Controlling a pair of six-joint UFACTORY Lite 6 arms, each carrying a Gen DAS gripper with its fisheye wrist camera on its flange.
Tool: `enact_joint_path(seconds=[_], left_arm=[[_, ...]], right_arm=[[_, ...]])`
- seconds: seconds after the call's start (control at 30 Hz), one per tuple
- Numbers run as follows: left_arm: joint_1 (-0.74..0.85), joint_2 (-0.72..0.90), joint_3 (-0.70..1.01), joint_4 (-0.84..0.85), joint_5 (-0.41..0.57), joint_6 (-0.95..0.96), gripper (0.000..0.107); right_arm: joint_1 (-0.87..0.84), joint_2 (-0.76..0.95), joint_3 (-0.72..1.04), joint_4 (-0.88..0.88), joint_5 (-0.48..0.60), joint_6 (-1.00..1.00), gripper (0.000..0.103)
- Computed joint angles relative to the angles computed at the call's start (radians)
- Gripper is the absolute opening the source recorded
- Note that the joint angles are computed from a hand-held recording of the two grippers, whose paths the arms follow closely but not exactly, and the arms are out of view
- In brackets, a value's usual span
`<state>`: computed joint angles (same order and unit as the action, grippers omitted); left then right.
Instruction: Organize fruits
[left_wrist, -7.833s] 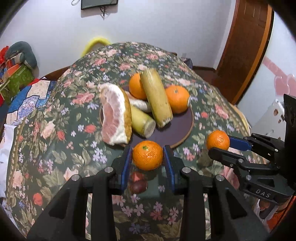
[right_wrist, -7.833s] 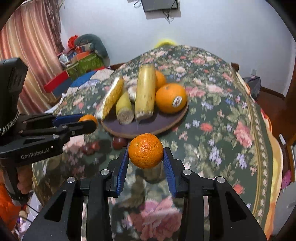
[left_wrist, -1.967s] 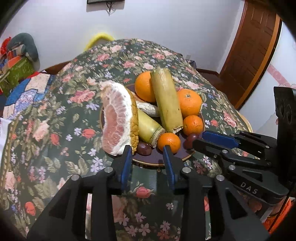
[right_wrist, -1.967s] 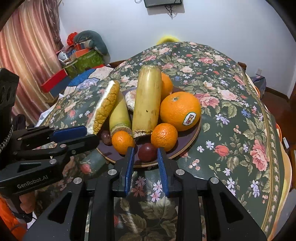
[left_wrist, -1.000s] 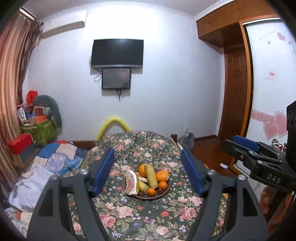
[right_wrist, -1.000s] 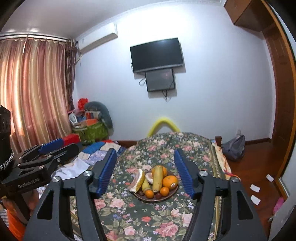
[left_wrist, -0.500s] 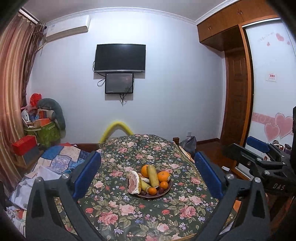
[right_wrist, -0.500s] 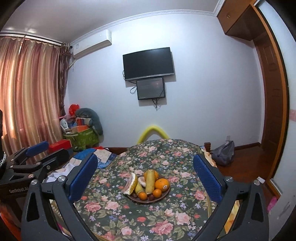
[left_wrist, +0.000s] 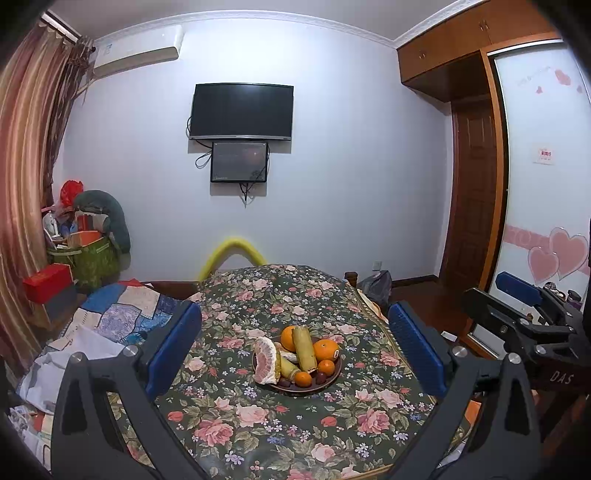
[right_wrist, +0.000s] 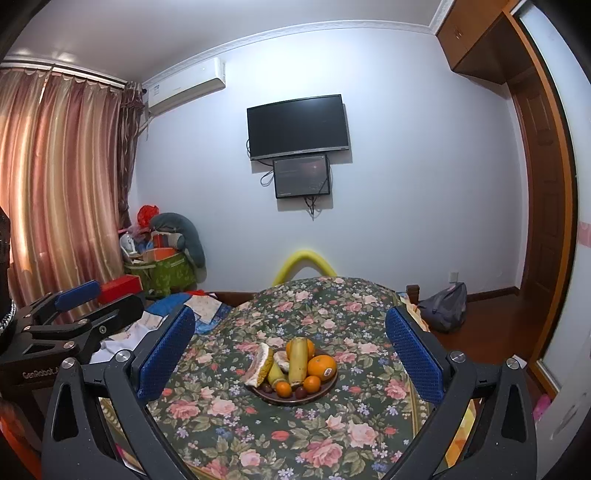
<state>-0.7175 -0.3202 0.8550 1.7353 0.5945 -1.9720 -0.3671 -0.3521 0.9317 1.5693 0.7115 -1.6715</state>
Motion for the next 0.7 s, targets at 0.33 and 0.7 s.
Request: enact_joint_path(seconds=[0.33, 0.7], left_arm=[[0.007, 0.005, 0.005, 0.003, -0.010, -0.001, 0.103], [0.027, 0.011, 0.000, 0.022, -0.036, -0.022, 0.103]], right_arm=[[0.003, -0.003, 0.000, -0.002, -0.003, 0.004, 0.103], [0.004, -0.005, 0.001, -0.004, -0.006, 0.006, 0.103]])
